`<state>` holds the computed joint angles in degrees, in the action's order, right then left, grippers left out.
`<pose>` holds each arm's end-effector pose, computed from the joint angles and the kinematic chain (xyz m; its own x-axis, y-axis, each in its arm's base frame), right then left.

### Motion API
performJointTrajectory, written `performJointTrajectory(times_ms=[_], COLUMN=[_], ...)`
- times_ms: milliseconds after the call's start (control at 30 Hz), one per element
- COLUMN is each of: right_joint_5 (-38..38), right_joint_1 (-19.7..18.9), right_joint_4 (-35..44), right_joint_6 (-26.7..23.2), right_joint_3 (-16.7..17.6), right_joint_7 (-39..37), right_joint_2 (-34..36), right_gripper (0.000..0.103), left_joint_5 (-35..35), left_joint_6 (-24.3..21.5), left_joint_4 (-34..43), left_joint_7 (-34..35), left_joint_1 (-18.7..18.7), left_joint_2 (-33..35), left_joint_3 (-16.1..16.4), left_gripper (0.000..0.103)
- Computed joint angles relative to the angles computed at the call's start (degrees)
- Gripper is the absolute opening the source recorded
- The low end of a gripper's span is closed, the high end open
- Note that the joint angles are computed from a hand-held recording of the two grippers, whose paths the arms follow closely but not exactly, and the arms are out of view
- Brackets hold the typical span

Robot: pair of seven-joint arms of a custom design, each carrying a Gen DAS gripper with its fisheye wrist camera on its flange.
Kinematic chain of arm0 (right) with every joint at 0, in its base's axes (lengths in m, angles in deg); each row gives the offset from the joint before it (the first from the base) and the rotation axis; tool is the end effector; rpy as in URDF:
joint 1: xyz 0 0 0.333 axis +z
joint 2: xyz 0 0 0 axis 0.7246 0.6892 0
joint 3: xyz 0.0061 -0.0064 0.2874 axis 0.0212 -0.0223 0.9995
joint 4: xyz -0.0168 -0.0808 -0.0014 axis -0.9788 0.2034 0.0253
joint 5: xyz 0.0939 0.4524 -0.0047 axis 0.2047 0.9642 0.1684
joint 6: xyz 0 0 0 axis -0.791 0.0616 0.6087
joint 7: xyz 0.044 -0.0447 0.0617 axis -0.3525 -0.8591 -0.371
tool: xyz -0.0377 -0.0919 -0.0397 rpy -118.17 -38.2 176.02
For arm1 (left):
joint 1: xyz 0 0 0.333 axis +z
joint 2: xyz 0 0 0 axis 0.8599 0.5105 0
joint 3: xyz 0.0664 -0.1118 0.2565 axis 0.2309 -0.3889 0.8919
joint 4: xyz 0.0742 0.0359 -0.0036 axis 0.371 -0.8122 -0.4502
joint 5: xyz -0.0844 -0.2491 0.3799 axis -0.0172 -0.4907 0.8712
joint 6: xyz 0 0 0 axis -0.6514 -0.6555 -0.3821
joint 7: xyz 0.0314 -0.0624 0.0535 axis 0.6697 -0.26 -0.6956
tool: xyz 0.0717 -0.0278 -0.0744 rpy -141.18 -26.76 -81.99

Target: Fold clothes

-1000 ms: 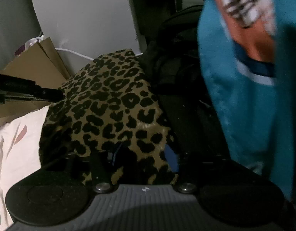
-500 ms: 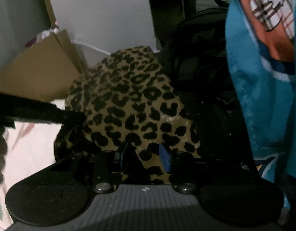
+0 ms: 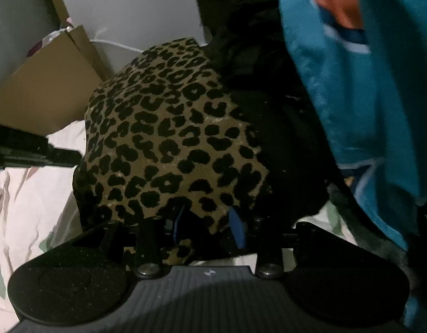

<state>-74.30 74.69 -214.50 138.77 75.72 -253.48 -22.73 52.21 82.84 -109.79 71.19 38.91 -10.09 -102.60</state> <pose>0.3728 0.3889 0.4460 -0.5596 -0.8046 -0.1987 -0.5606 0.5440 -0.6243 0.5976 -0.4463 0.4637 -0.5455 -0.7994 0.2518 -0.7725 0.3630 -0.5210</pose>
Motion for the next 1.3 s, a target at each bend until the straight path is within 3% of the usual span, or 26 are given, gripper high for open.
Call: performJointTrajectory(times_ms=[100,167,200,267,367,533,700,933,1200,1300], right_joint_5=[1.2,2.3,2.7,4.0,6.7,10.3,14.1,15.6,17.8,17.3], right_joint_1=[0.5,0.8,1.0,1.5,2.0,1.9,2.4,1.7,2.7,3.2], right_joint_4=[1.4,2.5,2.6,2.7,3.2,6.8,10.2,19.0,33.9,39.7], right_joint_6=[-2.1,-4.0,-4.5,-4.4,-4.7,-9.0,-10.4,-15.4,-27.0,-31.9], right_joint_3=[0.3,0.5,0.4,0.0,-0.3,0.6,-0.5,-0.3,-0.5,-0.1], right_joint_7=[-0.3,-0.1,-0.3,-2.5,-5.2,-3.9,-5.1,-8.4,-14.3,-15.1], right_joint_2=[-0.3,-0.5,-0.9,-1.6,-2.2,-1.8,-1.7,0.2,5.5,7.7], right_gripper=[0.044,0.055,0.062,0.064,0.065,0.093,0.100,0.100,0.102,0.102], left_joint_5=[-0.3,0.2,0.2,-0.5,-1.9,-3.0,-0.7,1.3,3.4,2.8], left_joint_6=[-0.9,-2.0,-2.9,-5.2,-8.7,-13.7,-17.8,-21.3,-30.2,-32.9], left_joint_4=[-1.1,-1.5,-1.5,-1.1,-0.5,-0.7,-1.6,-3.9,-4.3,-4.9], left_joint_7=[-1.1,-2.6,-3.1,-3.2,-2.3,-3.6,-8.0,-12.2,-15.1,-15.3], left_joint_1=[-0.1,-0.4,-0.4,-0.3,0.0,0.1,0.1,1.2,3.6,4.5], left_joint_2=[-1.7,-2.7,-3.1,-3.7,-4.8,-7.8,-12.1,-20.1,-28.5,-31.9], left_joint_3=[0.0,0.2,0.2,0.1,-0.1,0.5,1.4,2.7,4.4,5.3], left_gripper=[0.024,0.047,0.053,0.070,0.082,0.085,0.088,0.090,0.092,0.101])
